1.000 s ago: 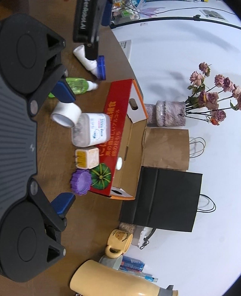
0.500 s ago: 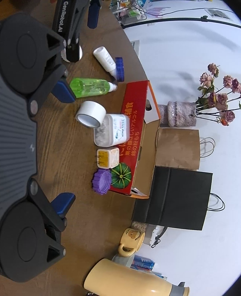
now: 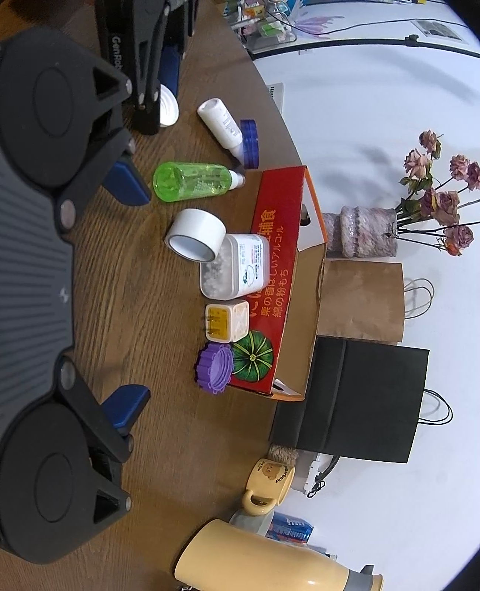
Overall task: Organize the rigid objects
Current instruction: 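Grasp the white cap on the table with the left gripper, then carry the white cap toward the box while the right gripper grasps the green spray bottle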
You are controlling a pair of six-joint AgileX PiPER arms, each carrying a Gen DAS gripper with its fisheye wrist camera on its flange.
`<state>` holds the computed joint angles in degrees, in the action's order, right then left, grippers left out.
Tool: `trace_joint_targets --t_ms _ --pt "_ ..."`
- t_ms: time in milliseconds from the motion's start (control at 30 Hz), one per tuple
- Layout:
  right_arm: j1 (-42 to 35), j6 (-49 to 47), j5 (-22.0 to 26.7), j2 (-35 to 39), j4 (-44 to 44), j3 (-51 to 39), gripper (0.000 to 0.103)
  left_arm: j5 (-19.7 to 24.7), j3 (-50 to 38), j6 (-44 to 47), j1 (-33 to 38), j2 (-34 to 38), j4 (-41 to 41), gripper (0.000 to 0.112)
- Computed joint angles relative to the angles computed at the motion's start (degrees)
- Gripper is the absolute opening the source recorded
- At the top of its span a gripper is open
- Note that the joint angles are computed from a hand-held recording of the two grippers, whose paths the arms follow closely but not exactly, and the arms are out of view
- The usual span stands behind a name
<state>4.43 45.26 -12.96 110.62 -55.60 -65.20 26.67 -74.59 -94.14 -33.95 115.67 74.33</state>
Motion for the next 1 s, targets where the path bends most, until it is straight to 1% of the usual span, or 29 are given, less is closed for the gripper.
trace_joint_targets --t_ms 67,167,300,433,600,900,967,1000 --pt "0.27 -1.09 0.13 0.12 1.19 0.05 0.103 0.99 0.39 -2.32 -0.58 -0.04 2.74 0.041" --pt "0.48 -1.81 0.08 0.14 1.87 0.23 0.103 1.15 0.94 -4.59 -0.53 -0.54 5.02 0.041" --pt "1.00 -2.73 0.26 0.37 2.75 0.10 0.103 1.66 0.99 -5.55 -0.07 -0.91 5.87 0.041" --pt "1.52 -0.79 0.95 0.81 0.53 -1.04 0.103 2.19 1.18 -6.11 0.64 -1.30 6.38 0.041" --pt "2.59 -0.99 1.12 1.08 0.36 -2.35 0.103 3.12 2.26 -8.28 1.39 -2.32 9.09 0.041" --pt "6.36 -5.42 2.19 3.07 3.51 -6.73 0.103 3.26 3.68 -10.06 4.30 -3.91 11.80 0.041" --pt "7.34 -6.98 2.30 3.90 4.92 -8.16 0.101 3.01 3.85 -10.39 5.12 -4.09 12.38 0.041" --pt "7.69 -5.46 2.32 4.42 3.20 -9.10 0.098 2.87 3.97 -10.57 5.48 -4.17 12.66 0.041"
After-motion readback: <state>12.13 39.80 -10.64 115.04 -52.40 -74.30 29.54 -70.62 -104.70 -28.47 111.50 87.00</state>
